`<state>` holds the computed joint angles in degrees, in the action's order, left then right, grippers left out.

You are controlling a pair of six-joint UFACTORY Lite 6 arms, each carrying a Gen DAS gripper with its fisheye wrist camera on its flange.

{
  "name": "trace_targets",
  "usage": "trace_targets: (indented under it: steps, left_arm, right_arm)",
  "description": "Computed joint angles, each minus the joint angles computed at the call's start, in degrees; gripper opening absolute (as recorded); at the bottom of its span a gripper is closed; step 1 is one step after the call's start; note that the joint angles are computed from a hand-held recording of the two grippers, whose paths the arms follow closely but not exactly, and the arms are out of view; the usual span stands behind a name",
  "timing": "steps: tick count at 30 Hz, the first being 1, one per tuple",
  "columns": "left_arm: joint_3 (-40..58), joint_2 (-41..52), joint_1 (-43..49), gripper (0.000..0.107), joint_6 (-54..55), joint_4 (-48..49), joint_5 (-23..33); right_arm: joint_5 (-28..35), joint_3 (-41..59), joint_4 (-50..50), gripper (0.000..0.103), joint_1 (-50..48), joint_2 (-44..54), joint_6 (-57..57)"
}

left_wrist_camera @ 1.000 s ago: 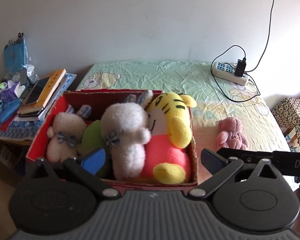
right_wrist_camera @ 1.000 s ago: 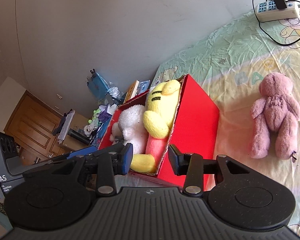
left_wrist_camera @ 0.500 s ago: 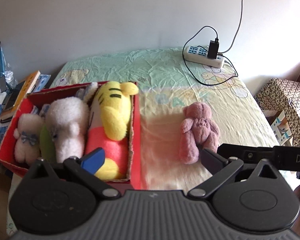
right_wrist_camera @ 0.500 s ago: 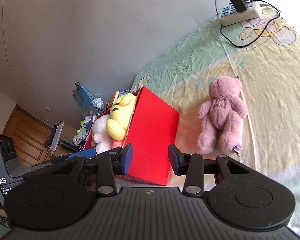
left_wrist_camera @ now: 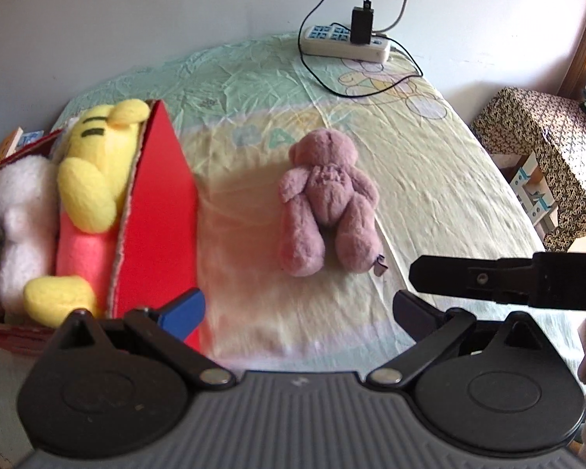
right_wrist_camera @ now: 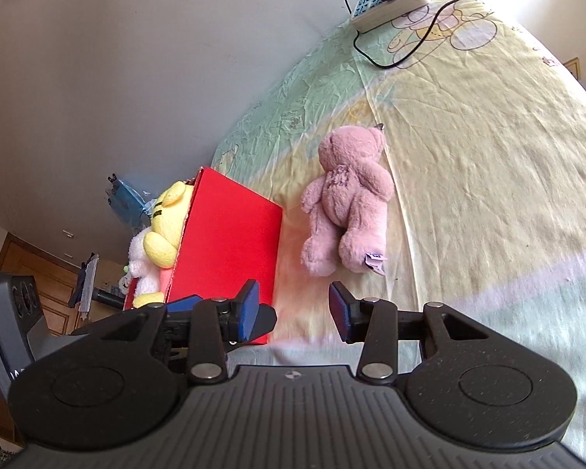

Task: Organize objects
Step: 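Withdraw the open right gripper from the box toward the pink teddy, then close the right gripper on the pink teddy bear's head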

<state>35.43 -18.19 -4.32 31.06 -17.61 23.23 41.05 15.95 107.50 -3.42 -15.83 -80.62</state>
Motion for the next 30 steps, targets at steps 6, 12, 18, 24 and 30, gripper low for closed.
trace_targets:
  steps: [6,12,18,24,30]
  left_arm:
    - [1.5,7.4,-1.3,0.102,1.4,-1.1,-2.4]
    - [3.6,13.7,-0.4,0.102,6.0,-4.6,-3.2]
    - [5.0,18.4,0.0,0.102,10.8,-8.2,-4.4]
    - [7.3,22.8,1.3,0.102,20.1,-16.2,-4.4]
    - [9.5,26.7,2.2,0.102,30.0,-25.3,-4.7]
  right_arm:
    - [-0.1,-0.1,1.3,0.044,-1.6,3.4,-1.3]
    - [-0.9,1.2,4.8,0.044,-0.7,8.0,-3.5]
    - [-1.0,3.4,8.8,0.045,0.6,13.4,-5.6]
    - [-1.0,5.7,12.1,0.049,1.0,17.9,-8.0]
    - [-0.9,9.2,14.4,0.051,0.2,22.0,-9.5]
